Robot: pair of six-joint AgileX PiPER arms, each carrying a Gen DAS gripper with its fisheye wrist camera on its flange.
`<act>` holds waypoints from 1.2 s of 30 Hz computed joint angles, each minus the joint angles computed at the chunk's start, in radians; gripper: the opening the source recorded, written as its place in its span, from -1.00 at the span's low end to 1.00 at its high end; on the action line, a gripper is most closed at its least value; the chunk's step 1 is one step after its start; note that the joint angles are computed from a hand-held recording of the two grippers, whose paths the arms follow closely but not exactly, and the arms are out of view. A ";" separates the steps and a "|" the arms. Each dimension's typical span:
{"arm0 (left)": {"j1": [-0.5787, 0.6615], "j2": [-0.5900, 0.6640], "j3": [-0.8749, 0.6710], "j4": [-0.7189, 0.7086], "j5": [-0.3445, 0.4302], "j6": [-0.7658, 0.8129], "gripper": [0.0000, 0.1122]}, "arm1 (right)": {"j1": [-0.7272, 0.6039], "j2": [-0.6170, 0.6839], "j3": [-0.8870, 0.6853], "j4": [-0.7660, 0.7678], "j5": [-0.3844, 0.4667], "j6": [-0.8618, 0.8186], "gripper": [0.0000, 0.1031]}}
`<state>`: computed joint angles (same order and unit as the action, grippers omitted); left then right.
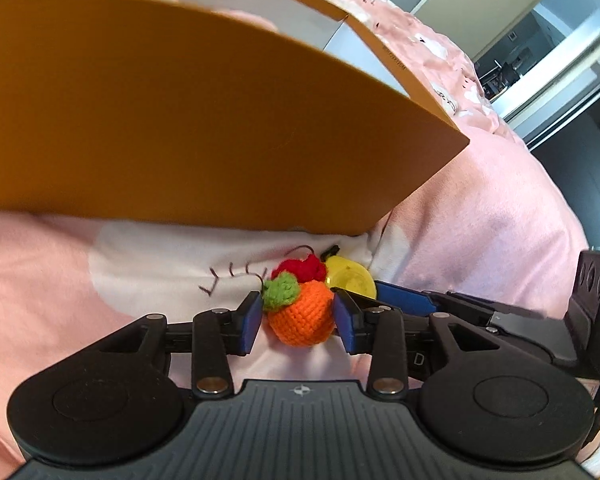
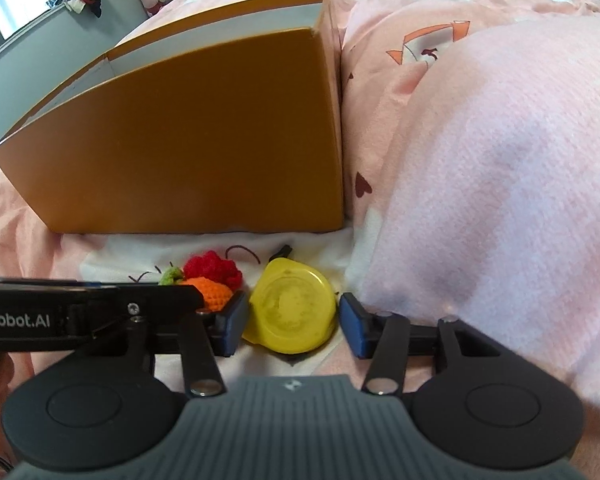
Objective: Organize objects
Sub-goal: 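Grasp the crocheted orange with the left gripper while the right gripper grasps the yellow tape measure, then carry the crocheted orange over the box with the left gripper while the right gripper carries the tape measure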
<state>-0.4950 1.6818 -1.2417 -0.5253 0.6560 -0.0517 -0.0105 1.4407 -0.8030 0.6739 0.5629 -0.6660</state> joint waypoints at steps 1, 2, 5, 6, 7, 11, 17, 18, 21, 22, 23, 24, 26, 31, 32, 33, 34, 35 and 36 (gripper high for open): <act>0.009 0.009 0.000 -0.034 0.006 0.016 -0.21 | -0.005 -0.001 0.001 0.007 0.005 -0.004 -0.02; 0.017 0.019 -0.001 -0.068 0.009 0.031 -0.20 | -0.007 -0.003 0.003 0.008 0.007 -0.001 -0.05; 0.038 0.045 -0.001 -0.137 0.020 0.045 -0.13 | -0.003 -0.004 0.009 0.007 0.006 0.001 -0.03; 0.048 0.056 0.001 -0.167 0.026 0.055 -0.13 | 0.017 0.002 0.002 -0.012 -0.005 0.026 -0.03; 0.061 0.064 0.009 -0.214 0.030 0.083 -0.13 | 0.020 0.002 0.002 -0.015 -0.004 0.031 -0.03; 0.080 0.076 0.019 -0.284 0.045 0.120 -0.16 | 0.027 -0.001 0.007 -0.015 -0.003 0.036 -0.02; 0.018 0.022 -0.023 -0.013 0.054 -0.058 -0.17 | 0.043 -0.029 0.027 -0.018 -0.013 0.051 -0.19; 0.002 0.007 -0.032 0.059 0.060 -0.103 -0.17 | 0.048 -0.032 0.028 -0.022 -0.013 0.056 -0.18; -0.047 -0.034 -0.054 0.285 0.082 -0.245 -0.17 | 0.080 -0.045 0.030 -0.082 -0.026 0.119 -0.15; -0.066 -0.042 -0.062 0.364 0.093 -0.295 -0.17 | 0.098 -0.050 0.030 -0.112 -0.037 0.151 -0.13; -0.080 -0.047 -0.066 0.425 0.101 -0.331 -0.17 | 0.120 -0.055 0.029 -0.146 -0.046 0.187 -0.04; -0.086 -0.049 -0.069 0.461 0.108 -0.353 -0.17 | 0.137 -0.053 0.024 -0.170 -0.049 0.206 0.05; -0.079 -0.048 -0.069 0.466 0.115 -0.359 -0.17 | 0.176 -0.038 0.007 -0.256 -0.061 0.280 0.12; -0.063 -0.029 -0.048 0.430 0.099 -0.342 -0.16 | 0.260 -0.021 -0.005 -0.431 -0.088 0.453 0.16; -0.064 -0.022 -0.051 0.425 0.096 -0.343 -0.16 | 0.261 -0.021 -0.004 -0.430 -0.088 0.455 0.16; -0.063 -0.022 -0.045 0.418 0.091 -0.339 -0.16 | 0.262 -0.020 -0.004 -0.428 -0.087 0.455 0.16; -0.063 -0.020 -0.044 0.416 0.089 -0.339 -0.16 | 0.263 -0.023 0.002 -0.425 -0.087 0.456 0.16; -0.063 -0.016 -0.044 0.414 0.089 -0.338 -0.16 | 0.280 -0.045 0.025 -0.442 -0.089 0.485 0.17; -0.068 -0.026 -0.032 0.418 0.087 -0.344 -0.16 | 0.280 -0.034 0.014 -0.441 -0.084 0.484 0.18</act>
